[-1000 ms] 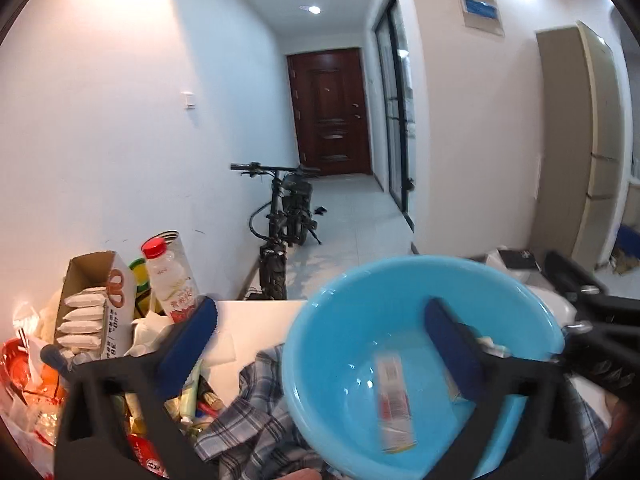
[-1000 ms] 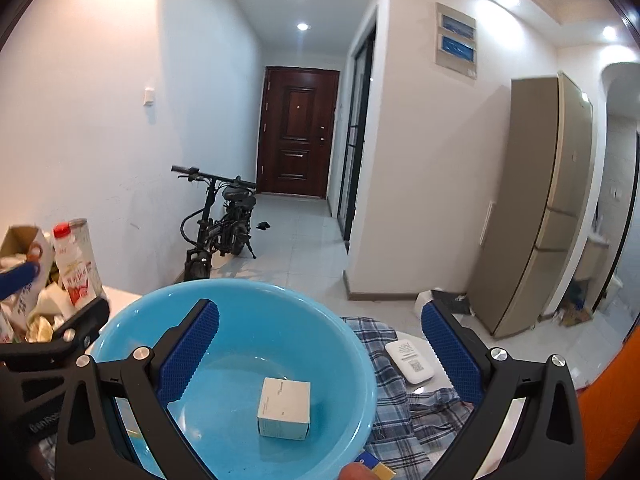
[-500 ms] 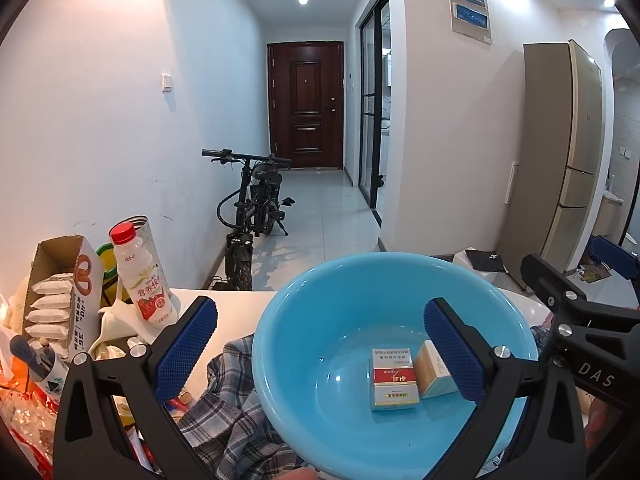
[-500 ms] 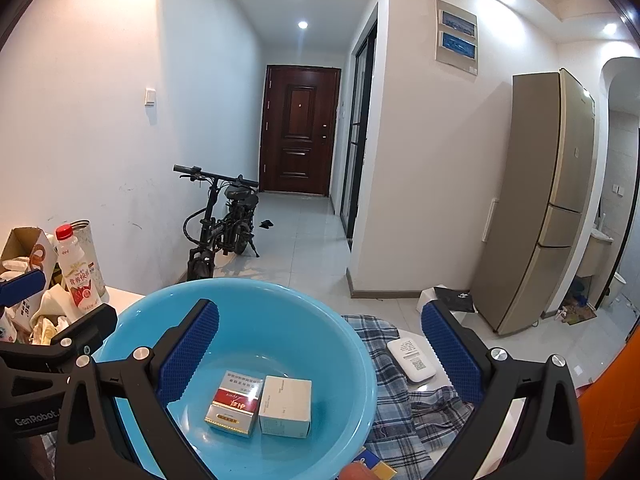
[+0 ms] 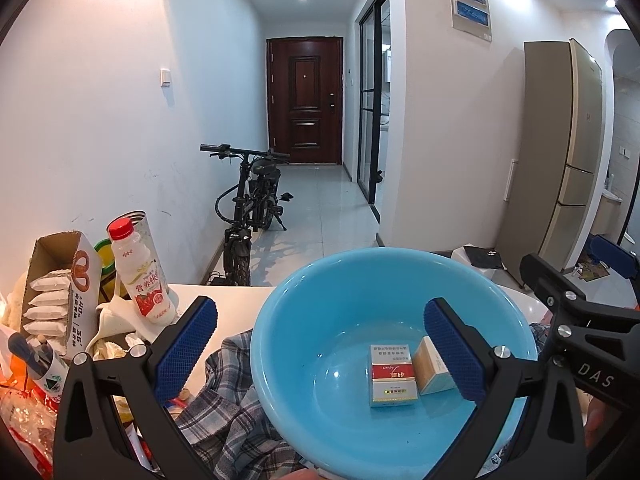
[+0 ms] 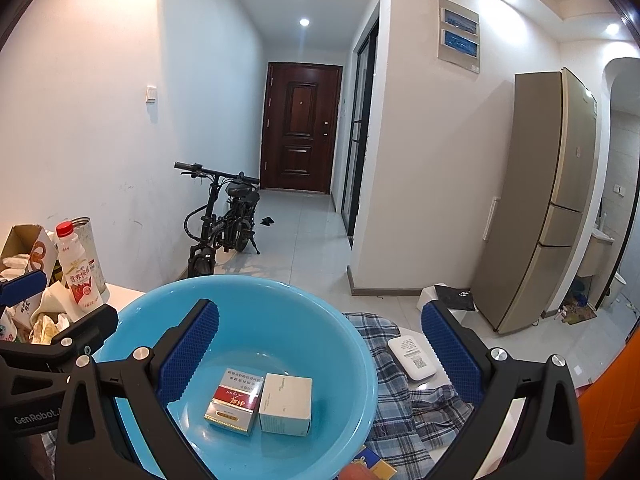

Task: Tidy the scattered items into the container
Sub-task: 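Move both tools back toward the items on the shirt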

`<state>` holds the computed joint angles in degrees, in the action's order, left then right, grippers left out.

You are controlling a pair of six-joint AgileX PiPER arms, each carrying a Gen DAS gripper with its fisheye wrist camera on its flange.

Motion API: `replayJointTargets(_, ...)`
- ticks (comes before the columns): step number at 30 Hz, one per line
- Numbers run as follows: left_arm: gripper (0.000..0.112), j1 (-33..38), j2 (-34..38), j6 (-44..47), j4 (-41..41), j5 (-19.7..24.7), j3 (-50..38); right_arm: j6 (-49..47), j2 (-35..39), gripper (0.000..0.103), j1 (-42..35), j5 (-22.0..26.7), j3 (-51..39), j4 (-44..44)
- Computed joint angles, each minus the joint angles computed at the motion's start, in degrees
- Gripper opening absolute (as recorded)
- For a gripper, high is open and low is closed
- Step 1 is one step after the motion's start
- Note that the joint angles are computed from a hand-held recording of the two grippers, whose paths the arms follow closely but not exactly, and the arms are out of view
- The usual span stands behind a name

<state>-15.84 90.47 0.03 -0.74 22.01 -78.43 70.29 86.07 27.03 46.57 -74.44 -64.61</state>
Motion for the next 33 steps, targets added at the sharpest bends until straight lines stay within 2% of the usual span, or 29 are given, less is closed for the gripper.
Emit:
replayJointTargets(9,0.103,0.6,-7.5,2.9,-2.8,0.2,4.6,1.0,-4.8,0.103,4.2,2.8,2.5,-1.5)
replayJointTargets(12,0.103,-0.1,-10.9,0.5,2.1,0.7,7.2,0.6,-7.5,0.103,6.8,4.0,4.6,-1.0)
replayJointTargets(14,0.103,-0.8,-14.1,-5.7,9.4,-0.9,11.0,0.7,-9.0,0.103,9.3,5.9,6.4,-1.9)
replayJointTargets(15,0.103,-0.8,-15.5,-6.5,10.5,-1.3,12.7,1.1,-9.7,0.103,10.7,7.0,7.2,-2.6)
replayJointTargets(20,0.103,2.2,-22.8,2.6,2.5,-2.8,22.1,3.3,-13.6,0.103,19.0,11.1,13.6,-3.6)
replayJointTargets(22,0.103,3.3,-25.8,3.3,2.9,-3.6,26.5,3.9,-14.7,0.103,23.1,12.8,17.0,-3.7)
replayJointTargets(25,0.103,3.7,-29.1,-0.7,8.0,-4.7,31.9,6.5,-15.0,0.103,28.8,16.3,21.6,-4.3)
replayJointTargets(33,0.103,4.8,-35.3,-6.6,14.1,-7.5,43.6,13.7,-16.2,0.103,31.2,9.1,29.3,-0.1)
